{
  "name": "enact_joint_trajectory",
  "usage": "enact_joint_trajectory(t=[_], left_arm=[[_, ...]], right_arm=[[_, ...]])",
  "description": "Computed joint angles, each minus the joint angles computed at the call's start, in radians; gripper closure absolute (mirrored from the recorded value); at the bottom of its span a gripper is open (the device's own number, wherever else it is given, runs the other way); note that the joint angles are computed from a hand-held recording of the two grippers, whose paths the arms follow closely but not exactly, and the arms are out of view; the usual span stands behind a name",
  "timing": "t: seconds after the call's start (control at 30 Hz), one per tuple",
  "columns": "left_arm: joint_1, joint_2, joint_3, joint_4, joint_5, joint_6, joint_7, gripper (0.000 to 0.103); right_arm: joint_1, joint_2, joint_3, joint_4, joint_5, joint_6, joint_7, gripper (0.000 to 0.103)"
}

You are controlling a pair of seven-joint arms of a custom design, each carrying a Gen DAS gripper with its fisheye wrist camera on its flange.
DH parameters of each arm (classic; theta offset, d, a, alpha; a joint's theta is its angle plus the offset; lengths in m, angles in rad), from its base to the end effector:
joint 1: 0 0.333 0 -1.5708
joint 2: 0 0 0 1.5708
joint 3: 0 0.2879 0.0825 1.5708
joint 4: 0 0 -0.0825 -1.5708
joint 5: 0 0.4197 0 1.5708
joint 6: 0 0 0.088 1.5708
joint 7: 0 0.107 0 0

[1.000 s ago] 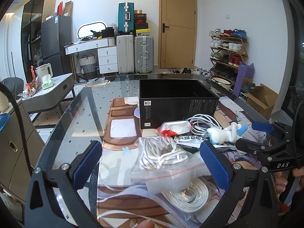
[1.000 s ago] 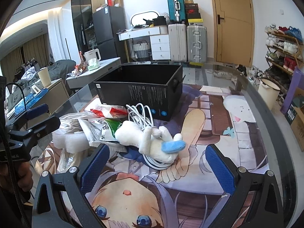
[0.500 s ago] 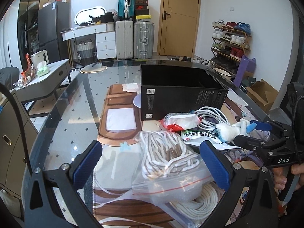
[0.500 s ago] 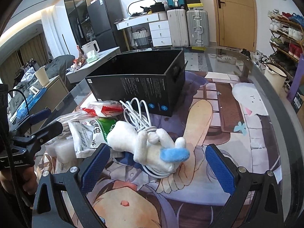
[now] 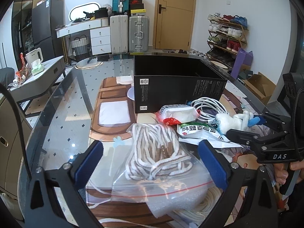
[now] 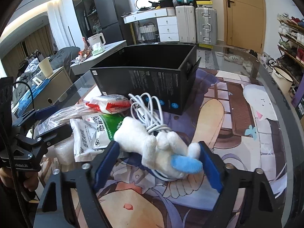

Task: Organize soft objects
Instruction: 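Close the right gripper on the white plush toy while the left gripper closes on the rope bag, then lift the rope bag with the left gripper while the right gripper lifts the plush toy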

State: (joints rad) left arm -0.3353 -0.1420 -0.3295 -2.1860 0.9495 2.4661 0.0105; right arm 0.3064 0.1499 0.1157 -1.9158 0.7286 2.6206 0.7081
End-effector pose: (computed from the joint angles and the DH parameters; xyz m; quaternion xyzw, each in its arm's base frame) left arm 0.4510 -0.3596 0.4451 -0.7167 0.5622 -0.2864 0.2970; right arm 0.6106 0.2546 0.4293 -0.8512 0.3764 -0.0741 0.3583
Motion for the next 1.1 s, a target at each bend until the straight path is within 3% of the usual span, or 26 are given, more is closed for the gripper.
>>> enact_joint_trajectory(t=[0.07,0.2,0.33,0.53,0.9,0.93,0.97,1.1], left_arm=[[-0.001,0.001,0.002,0.000,-0.007,0.008,0.009,0.009],[0.000,0.002,0.005,-0.003,-0.012,0.028,0.016,0.025],[0.003,0.001,0.005,-0.006,-0.007,0.037,0.010,0.026],[0.005,-0.005,0.003,-0.014,0.003,0.045,0.001,0.027],[0.012,-0.042,-0.004,-0.044,0.009,0.050,-0.026,0.028],[0.014,-0.047,-0.005,-0.049,0.013,0.052,-0.033,0.034],[0.015,-0.051,-0.004,-0.053,0.013,0.056,-0.036,0.061],[0.026,-0.073,0.001,-0.081,-0.002,0.089,-0.051,0.063]], right_arm=[[-0.001,-0.004,0.000,-0.002,0.001,-0.009,-0.004,0.031],[-0.002,-0.022,0.001,-0.024,0.020,-0.001,-0.031,0.043],[-0.004,-0.035,-0.001,-0.043,0.042,0.009,-0.058,0.057],[-0.015,-0.069,-0.003,-0.077,0.140,0.008,-0.147,0.064],[-0.010,-0.131,-0.021,-0.118,0.278,0.004,-0.260,0.064],[-0.009,-0.135,-0.022,-0.121,0.289,0.005,-0.269,0.064],[-0.008,-0.138,-0.024,-0.123,0.294,0.005,-0.273,0.064],[-0.005,-0.145,-0.028,-0.126,0.305,0.007,-0.284,0.064]])
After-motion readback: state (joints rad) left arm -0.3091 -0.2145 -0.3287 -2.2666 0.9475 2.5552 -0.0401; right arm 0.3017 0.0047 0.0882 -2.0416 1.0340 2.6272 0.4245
